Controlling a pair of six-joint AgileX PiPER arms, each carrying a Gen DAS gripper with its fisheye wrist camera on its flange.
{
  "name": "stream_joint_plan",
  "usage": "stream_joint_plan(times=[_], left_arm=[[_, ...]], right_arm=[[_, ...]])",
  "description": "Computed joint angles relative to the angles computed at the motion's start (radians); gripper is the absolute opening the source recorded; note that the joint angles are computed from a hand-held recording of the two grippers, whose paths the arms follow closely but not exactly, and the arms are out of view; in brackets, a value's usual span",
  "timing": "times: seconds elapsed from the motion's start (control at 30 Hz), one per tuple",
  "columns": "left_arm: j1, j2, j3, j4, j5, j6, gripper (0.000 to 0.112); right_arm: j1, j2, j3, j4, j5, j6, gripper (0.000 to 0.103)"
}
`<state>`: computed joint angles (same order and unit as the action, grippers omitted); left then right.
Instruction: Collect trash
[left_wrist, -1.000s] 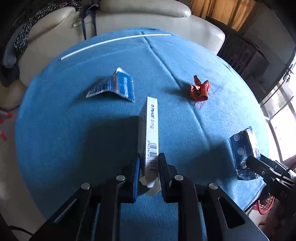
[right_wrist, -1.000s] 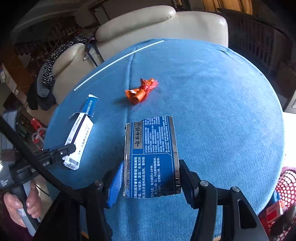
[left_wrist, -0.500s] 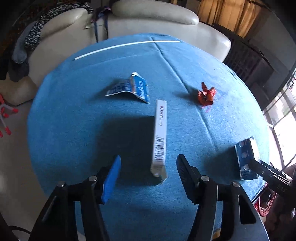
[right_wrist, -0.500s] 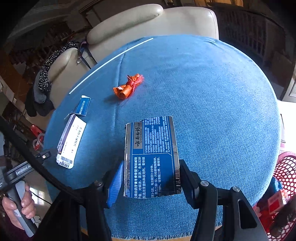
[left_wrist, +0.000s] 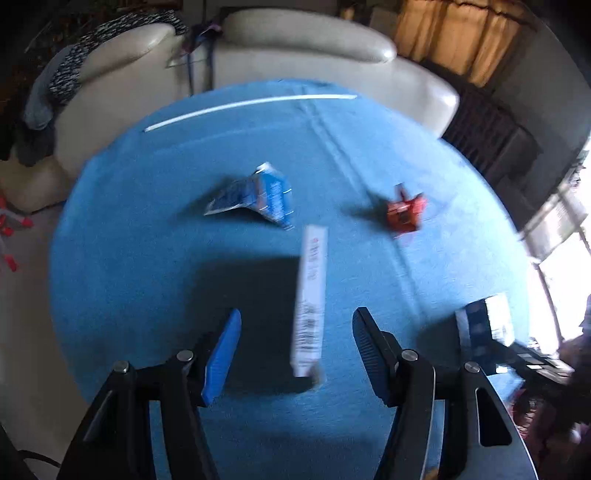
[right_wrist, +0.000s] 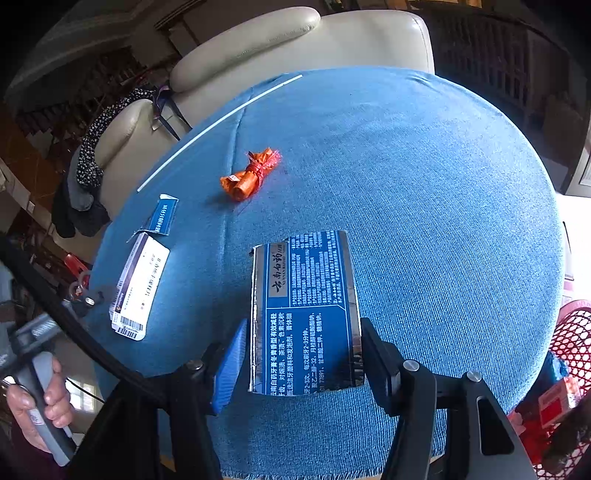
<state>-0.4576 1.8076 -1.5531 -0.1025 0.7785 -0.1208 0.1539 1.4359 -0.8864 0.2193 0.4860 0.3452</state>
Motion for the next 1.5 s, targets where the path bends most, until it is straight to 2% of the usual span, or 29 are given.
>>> stream_joint_plan(times=[0.07,0.17,0.23,0.33,0.4,0.47,0.57,0.63,0.73,0.83,0.93,1.1,1.17,1.23,1.43,1.5], left_arm=[[0.000,0.007,-0.017,-0.079,0.018,0.089,0.064],[-0.016,0.009,-0.017,-0.013,-0.002,0.021,0.064],[0.007,0.008,-0.017,-0.047,0.001,0.037,0.064],[0.014,0.013,-0.018,0.009,0.008,-0.002,0.064],[0.031,0.030,-0.020,-0.023,0.012,0.017,0.064],[0.043,0.051,-0.028,-0.074,0.023,0.048,0.051],[0.043,0.065,-0.023,-0.141,0.025,0.108,0.039],[0.033,0.078,-0.026,-0.195,0.023,0.150,0.038],[0.011,0.061,0.000,-0.325,0.012,0.300,0.038],[-0.013,0.027,0.032,-0.356,-0.010,0.370,0.038],[-0.021,0.024,0.016,-0.253,-0.021,0.258,0.040],[-0.025,0.068,-0.055,-0.068,0.039,0.033,0.052],[-0.048,0.085,-0.078,-0.021,0.062,-0.004,0.062],[-0.078,0.106,-0.099,0.013,0.076,-0.026,0.063],[-0.122,0.228,-0.230,0.107,0.201,-0.107,0.063],[-0.112,0.234,-0.227,0.072,0.192,-0.103,0.063]], right_arm=[[-0.010,0.021,0.001,0.031,0.011,-0.018,0.062],[-0.008,0.017,0.009,0.039,0.002,-0.023,0.061],[-0.006,0.010,0.016,0.026,-0.001,-0.013,0.061],[-0.013,0.000,0.033,0.031,-0.013,-0.022,0.059],[-0.012,-0.002,0.038,0.030,-0.021,-0.016,0.058],[-0.005,-0.002,0.038,0.009,-0.026,0.005,0.058],[-0.001,0.001,0.034,-0.004,-0.024,0.018,0.058],[-0.006,0.001,0.034,0.008,-0.022,0.007,0.058],[-0.004,-0.001,0.034,0.003,-0.021,0.011,0.058],[-0.007,0.001,0.030,0.001,-0.015,0.010,0.058],[-0.002,0.008,0.024,-0.007,-0.015,0.023,0.058],[-0.015,0.017,0.014,0.045,-0.006,-0.017,0.058],[-0.022,0.017,0.009,0.075,-0.002,-0.044,0.058],[-0.017,0.010,0.003,0.062,-0.001,-0.035,0.059],[0.009,-0.021,0.000,-0.025,-0.003,0.043,0.068],[0.027,-0.025,-0.004,-0.093,0.000,0.103,0.069]])
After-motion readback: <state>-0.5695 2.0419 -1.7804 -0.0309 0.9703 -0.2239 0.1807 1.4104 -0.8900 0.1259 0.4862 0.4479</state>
